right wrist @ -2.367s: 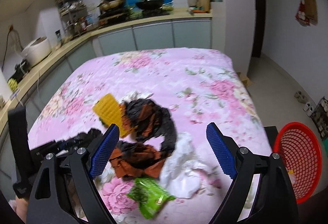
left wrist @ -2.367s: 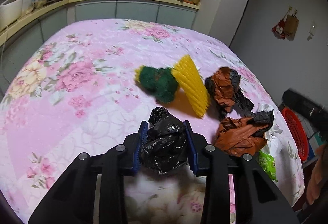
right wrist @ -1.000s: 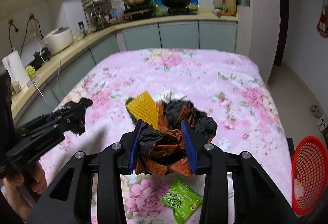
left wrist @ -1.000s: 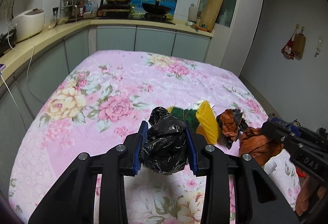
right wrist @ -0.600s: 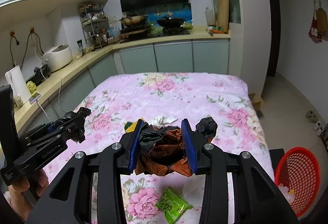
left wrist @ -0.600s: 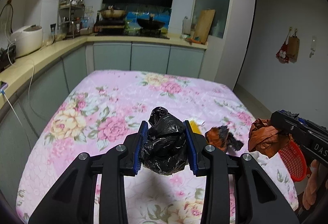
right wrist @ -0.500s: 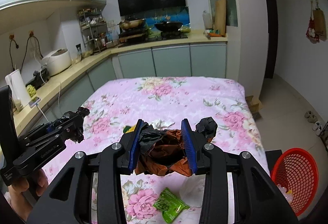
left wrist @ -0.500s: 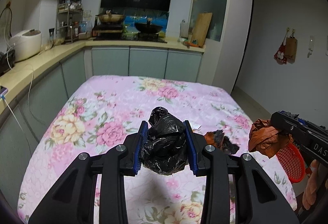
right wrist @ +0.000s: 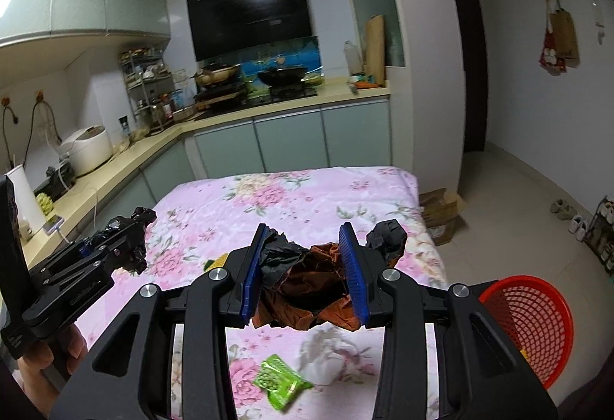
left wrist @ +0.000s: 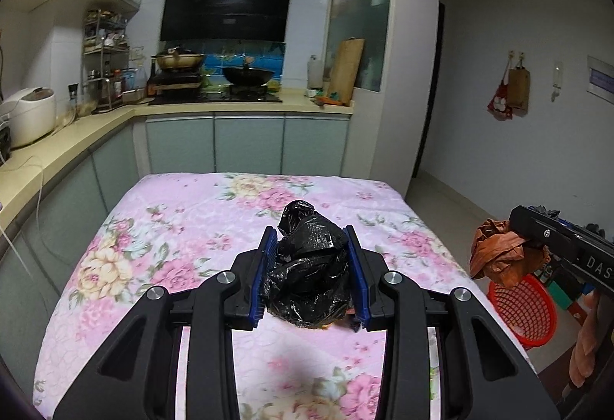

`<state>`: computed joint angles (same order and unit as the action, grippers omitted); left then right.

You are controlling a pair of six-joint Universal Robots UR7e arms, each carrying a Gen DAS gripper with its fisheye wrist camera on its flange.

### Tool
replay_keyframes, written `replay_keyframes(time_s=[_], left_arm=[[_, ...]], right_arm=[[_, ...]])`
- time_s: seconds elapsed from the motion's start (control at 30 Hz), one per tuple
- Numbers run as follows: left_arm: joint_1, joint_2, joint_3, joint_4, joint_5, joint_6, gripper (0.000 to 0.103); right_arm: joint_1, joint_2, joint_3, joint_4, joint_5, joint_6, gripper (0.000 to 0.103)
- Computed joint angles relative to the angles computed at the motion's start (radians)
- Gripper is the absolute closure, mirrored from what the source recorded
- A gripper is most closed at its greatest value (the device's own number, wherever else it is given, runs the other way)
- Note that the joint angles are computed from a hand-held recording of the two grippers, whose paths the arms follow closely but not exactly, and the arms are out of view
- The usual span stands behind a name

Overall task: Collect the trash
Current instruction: 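Lift the black bag and brown-black wrapper and carry them over the red basket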

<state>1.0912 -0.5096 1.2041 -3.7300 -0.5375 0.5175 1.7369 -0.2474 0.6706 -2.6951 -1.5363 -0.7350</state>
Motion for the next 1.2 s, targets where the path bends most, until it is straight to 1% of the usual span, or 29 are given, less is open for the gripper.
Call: replay_keyframes(time_s=[0.33, 0.63, 0.87, 1.07, 1.2], left_arm=[[-0.005, 0.044, -0.063, 0.097, -0.072, -0.025, 0.069], [-0.007, 0.116, -0.174, 0.256, -0.159, -0.059, 0.069], [-0.007, 0.192, -0.297, 0.407, -0.248, -0.097, 0.069], [-0.003, 0.277, -0.446, 0.57, -0.33, -0.127, 0.069], [-0.002, 0.339, -0.552, 0.653, -0.364, -0.126, 0.069]], right_arm=[[-0.019, -0.02, 0.01, -0.062, -0.045, 0.027, 0.066], [-0.048, -0.023, -0.015, -0.101, -0.105, 0.062, 0.066], [-0.069, -0.024, -0.047, -0.128, -0.149, 0.079, 0.066], [-0.09, -0.021, -0.079, -0.144, -0.187, 0.103, 0.066], [-0.106, -0.014, -0.108, -0.141, -0.212, 0.114, 0.066]])
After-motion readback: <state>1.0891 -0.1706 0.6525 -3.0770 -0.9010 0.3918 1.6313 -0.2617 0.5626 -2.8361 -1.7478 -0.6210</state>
